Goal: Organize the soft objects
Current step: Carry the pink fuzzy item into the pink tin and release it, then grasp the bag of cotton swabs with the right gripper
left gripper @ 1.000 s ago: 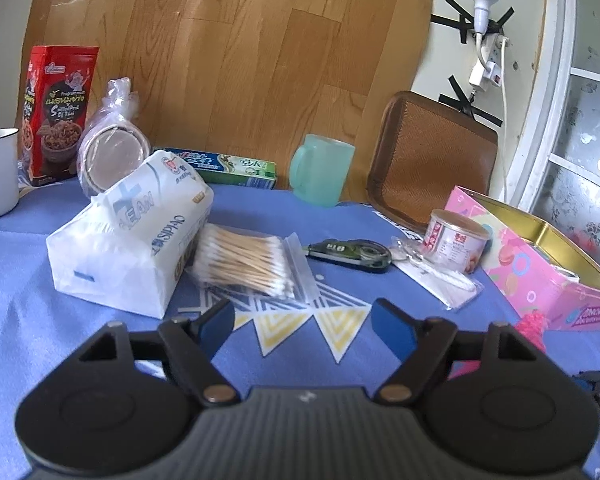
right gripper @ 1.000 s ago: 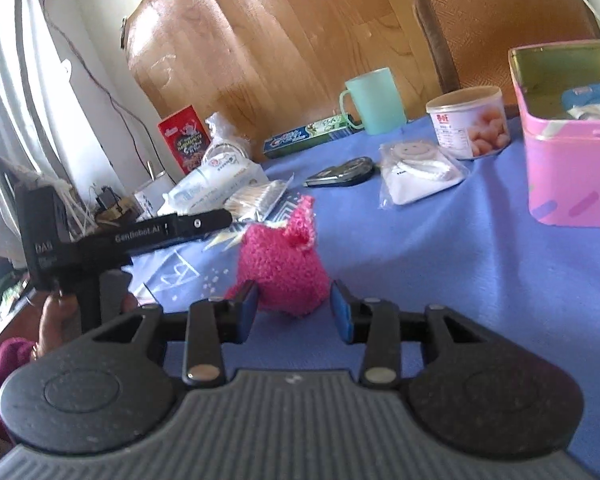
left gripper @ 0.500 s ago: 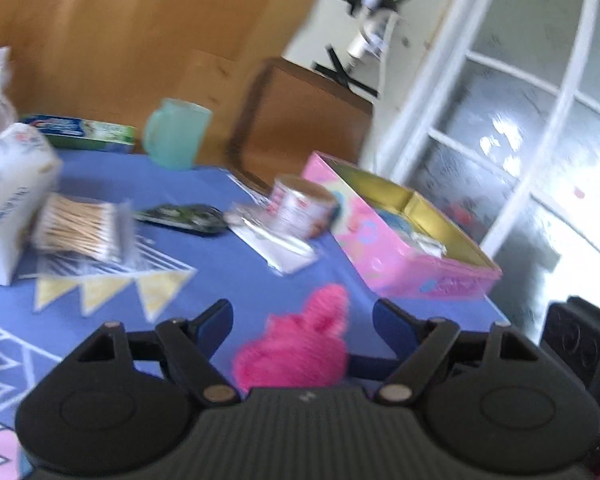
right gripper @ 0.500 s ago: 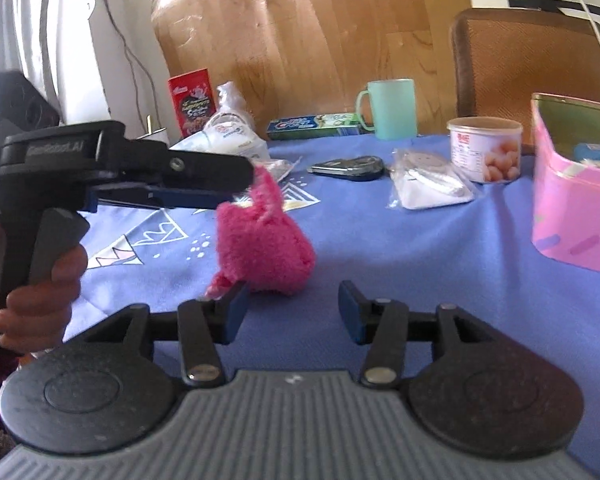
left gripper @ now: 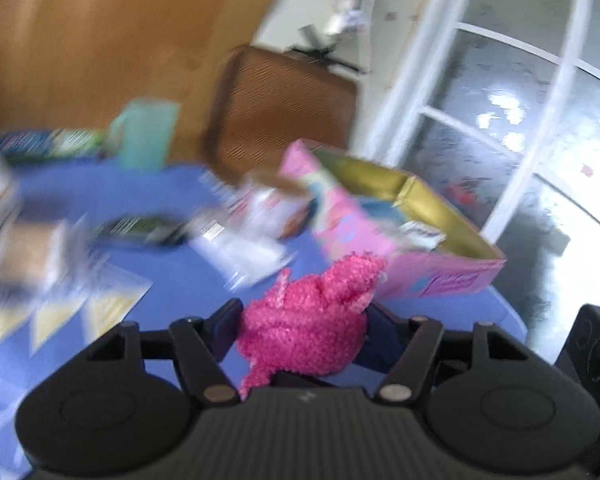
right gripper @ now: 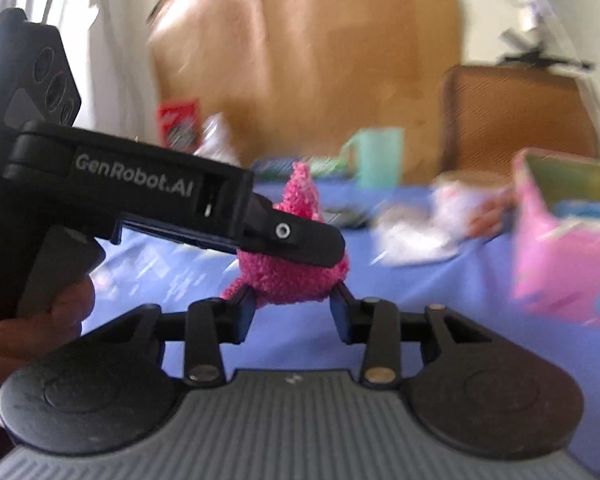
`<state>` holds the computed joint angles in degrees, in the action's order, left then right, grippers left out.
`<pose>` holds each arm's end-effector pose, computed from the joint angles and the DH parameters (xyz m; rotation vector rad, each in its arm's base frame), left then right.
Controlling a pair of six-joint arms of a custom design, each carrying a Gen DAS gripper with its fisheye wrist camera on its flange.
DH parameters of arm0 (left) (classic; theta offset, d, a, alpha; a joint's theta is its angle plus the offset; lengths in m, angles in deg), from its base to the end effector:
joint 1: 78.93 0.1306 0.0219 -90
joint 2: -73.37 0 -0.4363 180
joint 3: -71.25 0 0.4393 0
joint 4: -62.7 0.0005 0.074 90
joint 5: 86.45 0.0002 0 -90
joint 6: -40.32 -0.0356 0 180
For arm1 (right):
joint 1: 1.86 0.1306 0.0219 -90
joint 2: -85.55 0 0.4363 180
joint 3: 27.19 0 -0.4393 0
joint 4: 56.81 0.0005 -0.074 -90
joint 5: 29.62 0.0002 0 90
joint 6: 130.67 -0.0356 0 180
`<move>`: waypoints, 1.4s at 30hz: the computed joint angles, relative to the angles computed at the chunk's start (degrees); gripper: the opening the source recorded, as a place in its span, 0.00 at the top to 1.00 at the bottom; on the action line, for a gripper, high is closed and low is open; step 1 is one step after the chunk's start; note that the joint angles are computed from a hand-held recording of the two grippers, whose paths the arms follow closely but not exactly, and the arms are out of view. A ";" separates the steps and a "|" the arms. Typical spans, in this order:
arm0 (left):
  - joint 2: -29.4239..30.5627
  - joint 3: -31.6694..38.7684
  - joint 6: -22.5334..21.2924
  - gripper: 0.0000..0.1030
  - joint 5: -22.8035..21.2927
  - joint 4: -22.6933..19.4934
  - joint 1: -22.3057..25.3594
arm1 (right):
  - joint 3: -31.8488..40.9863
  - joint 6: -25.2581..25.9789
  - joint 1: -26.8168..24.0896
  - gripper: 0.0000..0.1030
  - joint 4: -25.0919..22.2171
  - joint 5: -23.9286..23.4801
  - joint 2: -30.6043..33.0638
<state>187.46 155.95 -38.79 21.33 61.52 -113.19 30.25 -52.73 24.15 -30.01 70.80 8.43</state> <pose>0.5519 -0.3897 0.2583 0.6292 2.0858 -0.7889 0.4799 0.2265 0.2079 -0.1070 1.8973 0.2806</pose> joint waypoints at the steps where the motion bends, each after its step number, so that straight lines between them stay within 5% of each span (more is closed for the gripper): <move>1: 0.71 1.85 -1.28 0.35 0.20 -0.14 -0.81 | -0.66 0.10 -0.53 0.58 1.03 1.72 -0.76; 5: 5.29 10.60 -4.64 0.31 1.37 -1.59 -4.08 | -3.02 -0.55 -4.11 0.58 2.31 7.44 -4.18; 8: 9.24 17.43 -5.62 0.11 -0.97 -4.79 -6.53 | -3.40 -3.04 -6.90 0.57 -0.85 12.39 -5.83; 10: 10.54 19.45 -6.31 0.10 -3.83 -5.15 -7.62 | -2.65 -5.43 -8.43 0.54 -5.16 17.95 -6.11; 16: 10.08 18.00 -3.52 0.09 -5.25 -4.61 -7.18 | -4.02 -9.58 -11.95 0.49 -6.73 23.14 -6.84; 22: 6.78 11.25 -1.96 0.09 -7.58 -2.77 -4.49 | -5.61 -9.79 -10.33 0.49 -0.85 23.69 -7.46; 29: 1.04 -0.77 0.21 0.09 -12.13 2.41 0.84 | -2.16 -5.81 -6.36 0.49 -0.24 15.18 -5.12; 36: -2.26 -8.71 3.52 0.09 -21.85 7.27 6.89 | 9.51 -6.24 -3.00 0.49 -11.37 -0.63 2.86; 40: -2.48 -11.04 9.40 0.13 -20.20 10.36 9.56 | 18.32 -9.33 -1.97 0.50 -17.68 -8.10 8.59; 42: -3.12 -13.37 10.50 0.12 -19.09 15.68 10.13 | 23.21 -12.23 -1.90 0.50 -20.74 -11.10 11.65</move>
<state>184.34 142.58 -28.28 2.24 77.20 -103.06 53.46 -64.96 22.25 -50.75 59.70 20.08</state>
